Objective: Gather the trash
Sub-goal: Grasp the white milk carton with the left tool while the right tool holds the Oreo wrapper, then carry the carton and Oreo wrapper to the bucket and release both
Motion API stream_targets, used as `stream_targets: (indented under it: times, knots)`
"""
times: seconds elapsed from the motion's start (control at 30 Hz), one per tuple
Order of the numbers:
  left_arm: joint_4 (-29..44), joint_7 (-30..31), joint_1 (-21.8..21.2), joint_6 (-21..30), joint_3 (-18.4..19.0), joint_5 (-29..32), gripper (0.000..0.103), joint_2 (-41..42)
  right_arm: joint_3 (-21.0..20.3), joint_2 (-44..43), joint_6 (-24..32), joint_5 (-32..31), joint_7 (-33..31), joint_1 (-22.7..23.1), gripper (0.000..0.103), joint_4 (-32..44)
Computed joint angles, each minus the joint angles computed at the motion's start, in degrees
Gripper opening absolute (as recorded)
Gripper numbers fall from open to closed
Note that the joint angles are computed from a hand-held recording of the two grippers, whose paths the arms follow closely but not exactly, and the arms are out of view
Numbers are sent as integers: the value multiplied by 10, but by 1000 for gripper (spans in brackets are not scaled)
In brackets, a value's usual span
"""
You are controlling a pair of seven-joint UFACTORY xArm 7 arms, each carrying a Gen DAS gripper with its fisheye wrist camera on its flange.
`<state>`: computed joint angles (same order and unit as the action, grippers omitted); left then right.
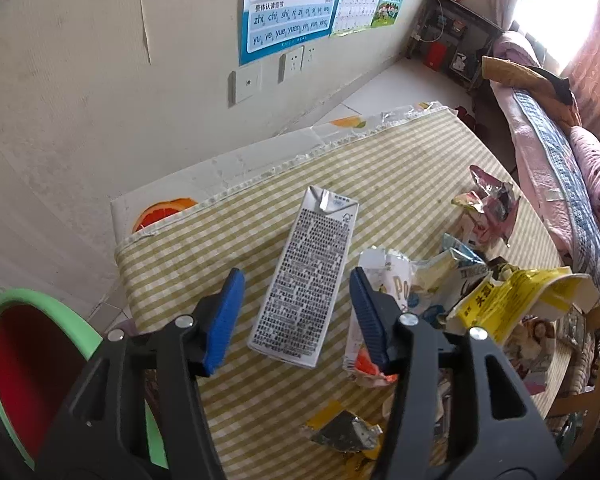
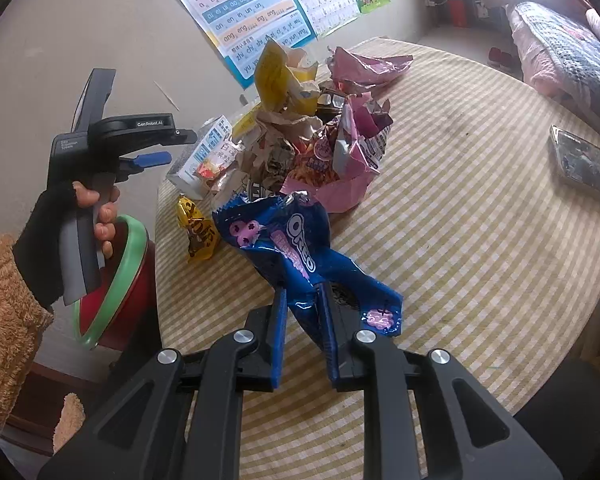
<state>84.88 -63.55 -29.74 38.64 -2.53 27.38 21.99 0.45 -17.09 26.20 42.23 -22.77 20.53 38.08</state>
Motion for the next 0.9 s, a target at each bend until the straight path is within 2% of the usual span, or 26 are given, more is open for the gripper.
stream_targets:
  times: [0.1,0.27,0.33,0.4,0.47,0.63,0.77,0.9]
  knots:
    - [0,4,6,-13,-4,-14,54,5,1,2,1,0,1,0,17,1]
    - [36,40,9,10,-8,-44,57,38,1,5,3,2,0,-2,17,3]
    - [34,35,14,2,-5,-63,56,43,1,4,3,3,-1,-2,17,2]
    - [25,32,20,-15,-5,-82,46,43,0,5,3,4,-2,-2,17,2]
    - [15,24,17,-26,1,-81,41,36,0,7,6,3,-2,-3,17,4]
    - [-65,-58,-11,-62,25,-4,40,-40,4,10,9,3,-4,-5,17,6]
    - [-172,-154,-15,-113,4,56,40,-138,6,10,6,5,-7,-3,16,6]
    - [-224,-213,-23,-86,-41,123,40,-203,16,17,8,-20,10,-7,16,10]
